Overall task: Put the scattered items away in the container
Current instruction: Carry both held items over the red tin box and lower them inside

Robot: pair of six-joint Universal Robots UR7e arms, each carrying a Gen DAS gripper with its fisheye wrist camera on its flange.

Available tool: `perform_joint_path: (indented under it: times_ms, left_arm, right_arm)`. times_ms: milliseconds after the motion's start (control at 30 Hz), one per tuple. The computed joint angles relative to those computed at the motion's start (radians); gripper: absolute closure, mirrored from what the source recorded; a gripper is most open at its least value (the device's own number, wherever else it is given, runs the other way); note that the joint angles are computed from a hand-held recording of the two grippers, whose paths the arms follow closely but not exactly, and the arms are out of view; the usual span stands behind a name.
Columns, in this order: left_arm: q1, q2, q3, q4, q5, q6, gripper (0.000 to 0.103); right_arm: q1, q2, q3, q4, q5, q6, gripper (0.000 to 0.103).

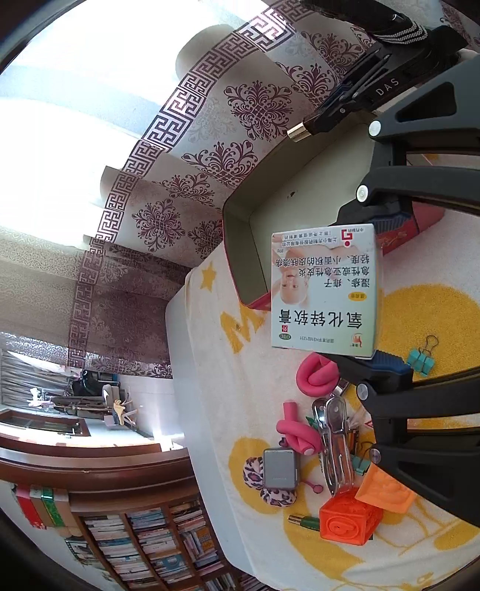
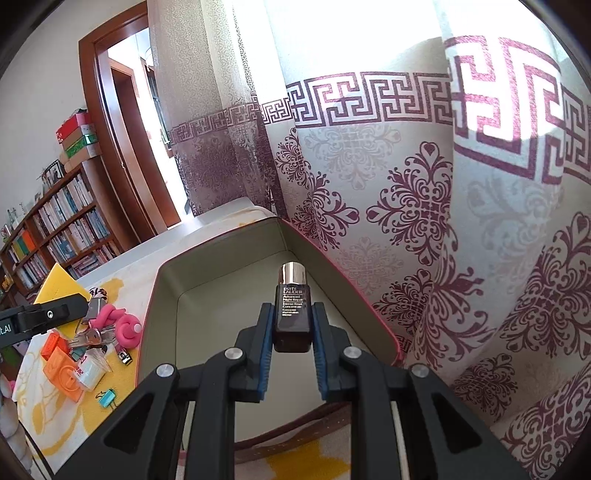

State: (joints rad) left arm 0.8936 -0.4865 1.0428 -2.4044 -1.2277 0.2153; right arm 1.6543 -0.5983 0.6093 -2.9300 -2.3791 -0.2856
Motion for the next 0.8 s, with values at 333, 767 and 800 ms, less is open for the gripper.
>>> perform_joint_path:
  times_ms: [333,767,800]
  left_arm:
    - [-0.043,0.07,-0.06,0.039,-0.11,0.017,0.05]
    - [-0.032,0.106,-0.097,0.096,-0.095,-0.01,0.015]
    - [-0.03,0.108,-0.101,0.097,-0.089,-0.017,0.015]
  right_arm:
    - [-0.011,-0.001,-0.012,0.021,-0.026,-0.01,0.081]
    - [-0.022,-0.03,0.027,0.041,0.0,0.057,0.08]
    - [-0.023,-0.033,0.032,0.044,0.004,0.067,0.08]
